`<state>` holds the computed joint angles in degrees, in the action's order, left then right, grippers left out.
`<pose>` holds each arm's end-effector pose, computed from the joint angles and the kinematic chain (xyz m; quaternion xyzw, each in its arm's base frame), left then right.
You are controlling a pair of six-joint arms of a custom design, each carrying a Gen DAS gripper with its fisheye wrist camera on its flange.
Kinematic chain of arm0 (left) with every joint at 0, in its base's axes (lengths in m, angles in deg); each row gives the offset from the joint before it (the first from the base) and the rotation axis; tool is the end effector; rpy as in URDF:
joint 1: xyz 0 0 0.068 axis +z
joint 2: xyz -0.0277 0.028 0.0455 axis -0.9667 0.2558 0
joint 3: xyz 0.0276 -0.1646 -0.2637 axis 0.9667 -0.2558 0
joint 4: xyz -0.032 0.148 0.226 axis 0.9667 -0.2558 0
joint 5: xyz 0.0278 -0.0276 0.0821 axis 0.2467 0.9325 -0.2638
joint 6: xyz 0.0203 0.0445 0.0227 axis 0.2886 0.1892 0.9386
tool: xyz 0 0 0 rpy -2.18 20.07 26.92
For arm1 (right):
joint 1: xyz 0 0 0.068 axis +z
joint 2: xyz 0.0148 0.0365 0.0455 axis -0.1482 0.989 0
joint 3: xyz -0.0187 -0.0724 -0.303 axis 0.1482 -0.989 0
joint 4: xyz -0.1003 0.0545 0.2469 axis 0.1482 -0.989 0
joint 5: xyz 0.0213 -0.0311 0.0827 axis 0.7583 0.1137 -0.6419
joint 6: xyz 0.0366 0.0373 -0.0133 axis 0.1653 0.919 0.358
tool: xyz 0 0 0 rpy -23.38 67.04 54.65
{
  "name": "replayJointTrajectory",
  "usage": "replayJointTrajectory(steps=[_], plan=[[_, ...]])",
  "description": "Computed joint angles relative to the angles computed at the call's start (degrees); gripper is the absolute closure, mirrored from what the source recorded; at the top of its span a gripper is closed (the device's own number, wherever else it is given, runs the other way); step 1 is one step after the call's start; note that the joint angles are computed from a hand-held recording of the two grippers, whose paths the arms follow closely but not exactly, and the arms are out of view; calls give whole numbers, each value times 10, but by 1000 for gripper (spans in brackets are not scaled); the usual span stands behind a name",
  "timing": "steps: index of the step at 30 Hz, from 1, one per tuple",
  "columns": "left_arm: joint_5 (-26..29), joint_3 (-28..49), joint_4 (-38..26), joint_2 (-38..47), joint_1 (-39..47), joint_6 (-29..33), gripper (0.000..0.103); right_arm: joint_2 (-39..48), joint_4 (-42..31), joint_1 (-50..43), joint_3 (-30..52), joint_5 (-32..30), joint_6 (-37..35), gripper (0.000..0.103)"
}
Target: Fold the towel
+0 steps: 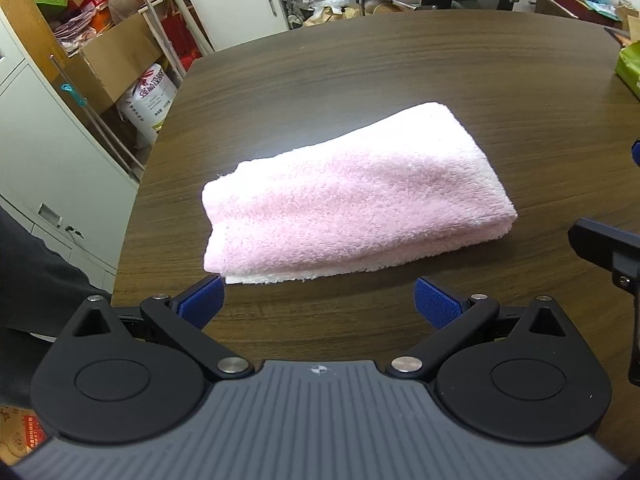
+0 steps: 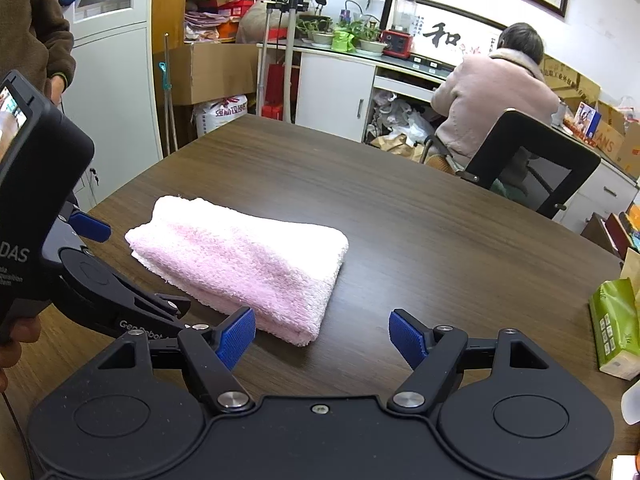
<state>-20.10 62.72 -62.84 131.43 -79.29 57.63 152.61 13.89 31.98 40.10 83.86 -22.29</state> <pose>0.2419 -0.0132 0.2668 0.1137 0.9501 0.0749 0.2806 0.1913 0.1461 0.3054 -0.1399 0.9103 0.0052 0.3895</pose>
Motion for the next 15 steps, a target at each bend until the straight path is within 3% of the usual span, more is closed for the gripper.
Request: replayJointTrajectory(steps=[15], plan=[[16, -21, 19, -24, -10, -2, 0, 0, -8, 3, 3, 13, 8, 30]])
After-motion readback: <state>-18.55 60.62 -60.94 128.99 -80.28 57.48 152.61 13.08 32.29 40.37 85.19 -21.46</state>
